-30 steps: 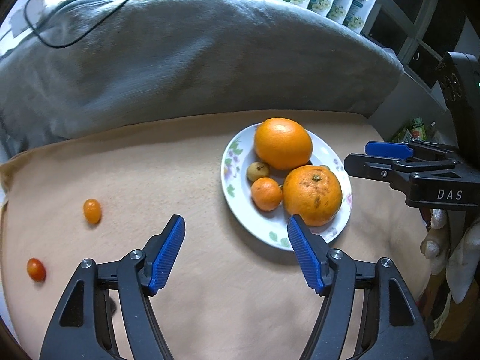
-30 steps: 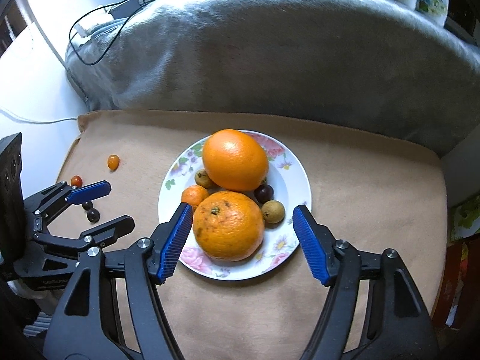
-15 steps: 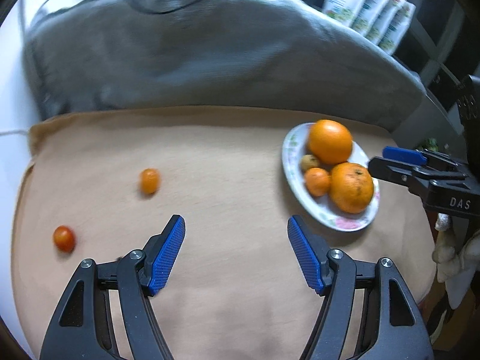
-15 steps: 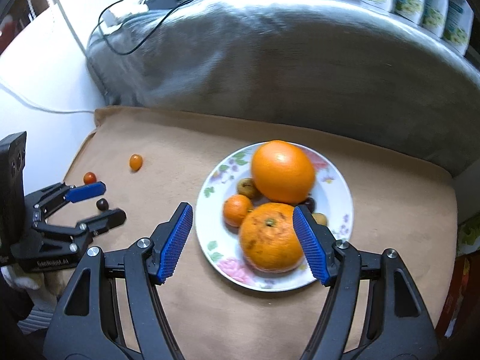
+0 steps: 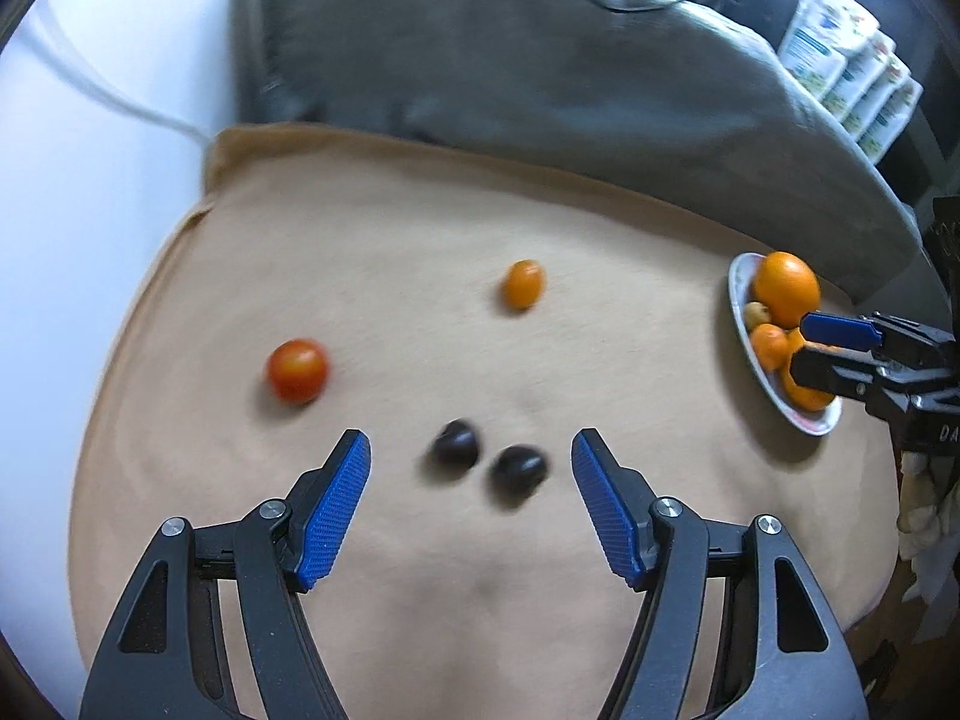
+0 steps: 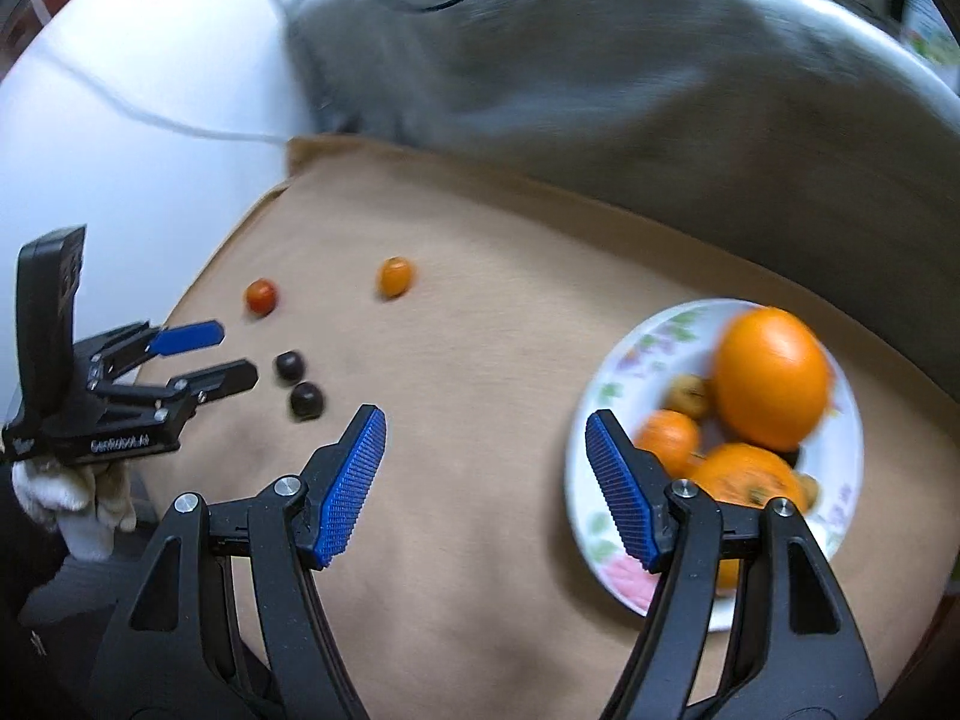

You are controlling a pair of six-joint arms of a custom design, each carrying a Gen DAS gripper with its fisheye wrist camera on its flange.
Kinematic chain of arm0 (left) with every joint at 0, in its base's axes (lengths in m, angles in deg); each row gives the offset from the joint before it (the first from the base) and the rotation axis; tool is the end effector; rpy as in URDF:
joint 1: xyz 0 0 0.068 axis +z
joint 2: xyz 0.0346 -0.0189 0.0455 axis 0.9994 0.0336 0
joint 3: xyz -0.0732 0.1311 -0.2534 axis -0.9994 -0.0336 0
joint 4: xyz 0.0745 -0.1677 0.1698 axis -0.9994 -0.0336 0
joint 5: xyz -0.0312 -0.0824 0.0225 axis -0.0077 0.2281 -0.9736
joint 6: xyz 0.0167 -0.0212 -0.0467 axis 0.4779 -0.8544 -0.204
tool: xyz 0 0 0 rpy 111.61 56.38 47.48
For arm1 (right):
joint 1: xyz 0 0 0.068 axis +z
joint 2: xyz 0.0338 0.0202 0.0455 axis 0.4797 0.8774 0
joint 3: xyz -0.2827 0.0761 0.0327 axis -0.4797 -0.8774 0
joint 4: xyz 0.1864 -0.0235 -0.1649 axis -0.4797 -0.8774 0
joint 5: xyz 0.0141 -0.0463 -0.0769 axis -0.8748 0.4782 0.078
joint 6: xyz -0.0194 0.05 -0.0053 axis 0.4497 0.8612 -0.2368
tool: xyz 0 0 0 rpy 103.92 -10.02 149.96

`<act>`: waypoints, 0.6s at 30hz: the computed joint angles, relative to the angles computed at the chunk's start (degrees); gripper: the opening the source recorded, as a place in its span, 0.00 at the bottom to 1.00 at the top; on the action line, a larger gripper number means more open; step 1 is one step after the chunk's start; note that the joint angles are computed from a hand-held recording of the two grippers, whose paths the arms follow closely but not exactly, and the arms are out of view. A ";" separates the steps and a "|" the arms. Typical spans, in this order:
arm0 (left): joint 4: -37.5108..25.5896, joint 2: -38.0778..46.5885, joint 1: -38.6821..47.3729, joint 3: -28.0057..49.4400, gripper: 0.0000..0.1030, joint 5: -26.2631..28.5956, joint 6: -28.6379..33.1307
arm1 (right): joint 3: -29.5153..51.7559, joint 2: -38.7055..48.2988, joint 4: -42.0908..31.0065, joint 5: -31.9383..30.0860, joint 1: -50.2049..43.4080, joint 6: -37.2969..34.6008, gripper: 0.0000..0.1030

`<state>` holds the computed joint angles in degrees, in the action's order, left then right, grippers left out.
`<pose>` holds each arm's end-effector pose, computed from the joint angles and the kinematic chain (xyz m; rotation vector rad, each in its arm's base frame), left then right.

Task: Organize fruits
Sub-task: 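Move both open grippers back to the red tomato and dark fruits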

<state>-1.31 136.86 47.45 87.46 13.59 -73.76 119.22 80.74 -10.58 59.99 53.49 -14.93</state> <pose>0.1811 -0.1446 0.2734 -0.2420 2.6415 -0.2118 0.2580 0.1303 0.2801 -0.8793 2.5949 0.4648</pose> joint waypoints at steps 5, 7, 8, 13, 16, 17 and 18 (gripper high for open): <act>0.00 -3.58 2.23 -3.78 0.58 1.45 -0.89 | 1.16 3.06 0.61 -0.80 5.56 -0.82 0.70; 0.41 -4.65 3.04 -5.18 0.56 1.96 -1.22 | 1.53 4.17 0.91 -0.79 7.36 -0.94 0.67; 0.66 -5.05 3.43 -5.72 0.56 2.23 -1.29 | 1.83 5.07 1.09 -0.86 8.50 -0.88 0.65; 1.58 -7.00 5.98 -8.12 0.56 3.48 -1.30 | 2.93 8.17 2.06 -1.25 12.14 -0.78 0.62; 2.04 -8.07 8.12 -9.38 0.55 4.34 -0.36 | 3.72 10.34 2.53 -1.42 13.79 -0.49 0.61; 2.12 -8.32 8.66 -9.64 0.55 4.47 -0.19 | 3.89 11.06 2.82 -1.53 14.44 -0.26 0.61; 2.36 -8.67 9.59 -10.06 0.55 4.79 0.17 | 4.11 11.58 2.90 -1.53 14.86 -0.17 0.60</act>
<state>1.05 128.19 57.05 77.40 18.38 -73.60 123.33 92.32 -7.68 58.46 68.35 -15.10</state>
